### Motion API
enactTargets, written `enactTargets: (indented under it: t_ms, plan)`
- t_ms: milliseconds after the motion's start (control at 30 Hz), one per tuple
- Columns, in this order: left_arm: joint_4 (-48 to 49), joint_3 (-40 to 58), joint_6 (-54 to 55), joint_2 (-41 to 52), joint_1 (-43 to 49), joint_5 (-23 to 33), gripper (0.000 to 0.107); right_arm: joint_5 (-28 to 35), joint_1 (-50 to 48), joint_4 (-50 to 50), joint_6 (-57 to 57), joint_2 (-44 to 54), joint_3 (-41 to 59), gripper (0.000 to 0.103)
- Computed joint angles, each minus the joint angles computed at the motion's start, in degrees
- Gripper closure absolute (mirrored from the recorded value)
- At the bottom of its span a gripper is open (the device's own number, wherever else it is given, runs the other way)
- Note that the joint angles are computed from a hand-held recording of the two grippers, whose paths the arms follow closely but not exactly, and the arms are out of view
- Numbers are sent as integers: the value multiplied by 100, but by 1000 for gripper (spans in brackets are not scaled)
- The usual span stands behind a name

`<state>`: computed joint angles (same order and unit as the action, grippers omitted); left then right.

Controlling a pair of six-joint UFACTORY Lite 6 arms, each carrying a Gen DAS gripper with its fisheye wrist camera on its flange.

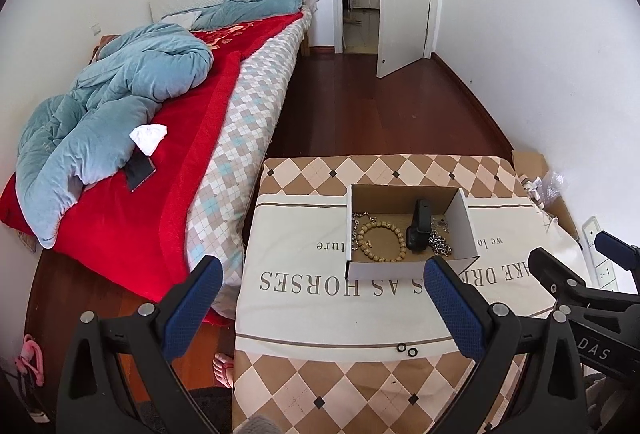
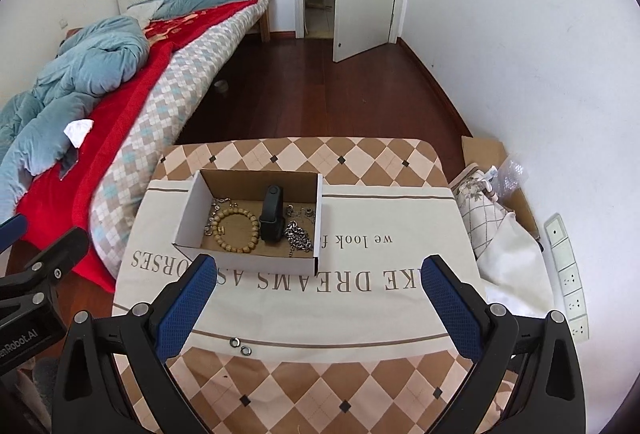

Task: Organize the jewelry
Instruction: 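Grasp one black ring with the left gripper while the right grasps the other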

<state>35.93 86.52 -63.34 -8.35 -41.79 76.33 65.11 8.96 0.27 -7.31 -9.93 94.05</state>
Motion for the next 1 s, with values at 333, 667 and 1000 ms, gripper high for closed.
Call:
enactTargets:
  t_ms: [333,667,1000]
  plan:
    - [357,-1897,-1227,-814,-483,440,5,-262,-501,1194,-783,-1270,-2269,0]
    - [-213,-4216,-1775,-1143,-153,-414,5,-2373,93,1802,-1577,-2084,-5811,59]
    - [-422,-4602,-1582,-1136,201,-1023,5,-3553,1389,394,-134,-2039,-6338,90]
